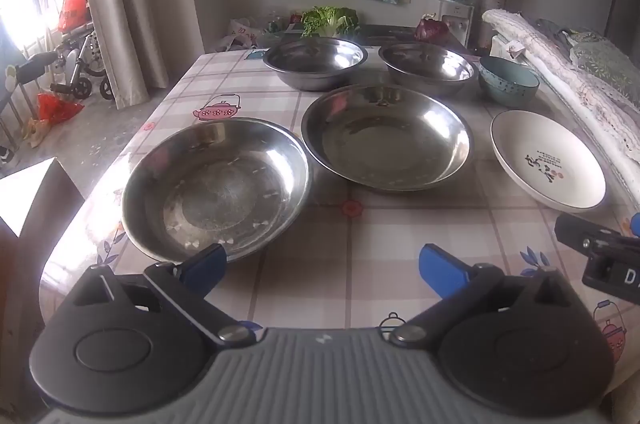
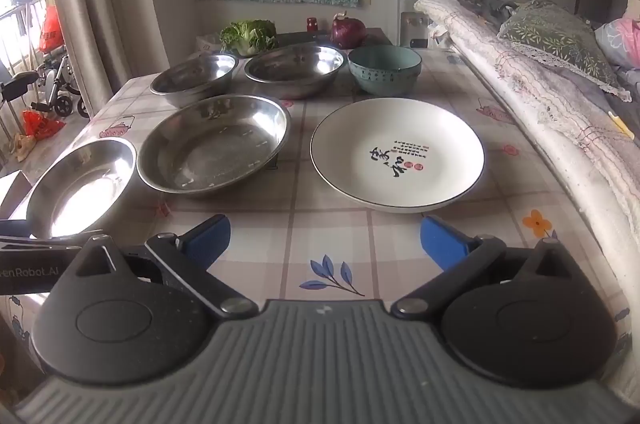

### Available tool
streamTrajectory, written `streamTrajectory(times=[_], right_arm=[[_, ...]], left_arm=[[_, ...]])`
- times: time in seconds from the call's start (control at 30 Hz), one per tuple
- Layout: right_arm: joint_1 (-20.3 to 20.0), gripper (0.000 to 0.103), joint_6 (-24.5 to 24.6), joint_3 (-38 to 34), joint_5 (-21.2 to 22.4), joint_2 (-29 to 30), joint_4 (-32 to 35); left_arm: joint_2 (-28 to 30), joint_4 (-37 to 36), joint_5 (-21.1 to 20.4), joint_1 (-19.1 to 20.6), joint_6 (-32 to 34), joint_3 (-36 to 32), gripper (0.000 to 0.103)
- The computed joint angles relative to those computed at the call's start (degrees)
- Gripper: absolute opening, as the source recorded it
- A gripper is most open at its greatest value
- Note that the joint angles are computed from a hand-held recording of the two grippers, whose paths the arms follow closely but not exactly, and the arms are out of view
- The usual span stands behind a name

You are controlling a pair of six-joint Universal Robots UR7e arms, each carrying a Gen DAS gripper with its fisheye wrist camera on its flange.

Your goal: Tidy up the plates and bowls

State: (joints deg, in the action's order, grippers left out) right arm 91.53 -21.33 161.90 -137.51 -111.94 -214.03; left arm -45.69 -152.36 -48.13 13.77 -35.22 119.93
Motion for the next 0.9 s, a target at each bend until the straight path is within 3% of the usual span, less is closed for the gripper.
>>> streamTrajectory(times=[0.07, 0.1, 0.2, 0.3, 0.47, 0.9], right_arm=[[0.5, 0.102, 0.5, -0.4, -1.1, 0.4, 0.5], [2.8, 0.102, 0.1, -0.9, -3.3, 2.2, -1.5], [4.4, 0.102, 1.3, -1.1, -3.9, 1.8, 0.1], [2.2, 0.102, 2.2, -0.6, -0.6, -3.4, 5.2], [5.9, 0.102, 3.6, -1.5, -4.1, -1.4, 6.6], [5.9, 0.102, 5.1, -2.1, -3.9, -2.3, 10.8]], left_arm=[[0.1, -0.2, 0.0, 0.0, 0.2, 0.0, 0.103], [0.1, -0.3, -0.1, 0.1, 0.3, 0.0, 0.103], [-0.1, 0.4, -0.3, 0.2, 0.7, -0.7, 0.103], [-0.3, -1.3, 0.2, 0.1, 0.8, 0.3, 0.103], [-0.6, -1.3, 0.3, 0.1, 0.5, 0.5, 0.103], [-2.4, 0.3, -0.4, 0.2, -0.3, 1.2, 0.103]])
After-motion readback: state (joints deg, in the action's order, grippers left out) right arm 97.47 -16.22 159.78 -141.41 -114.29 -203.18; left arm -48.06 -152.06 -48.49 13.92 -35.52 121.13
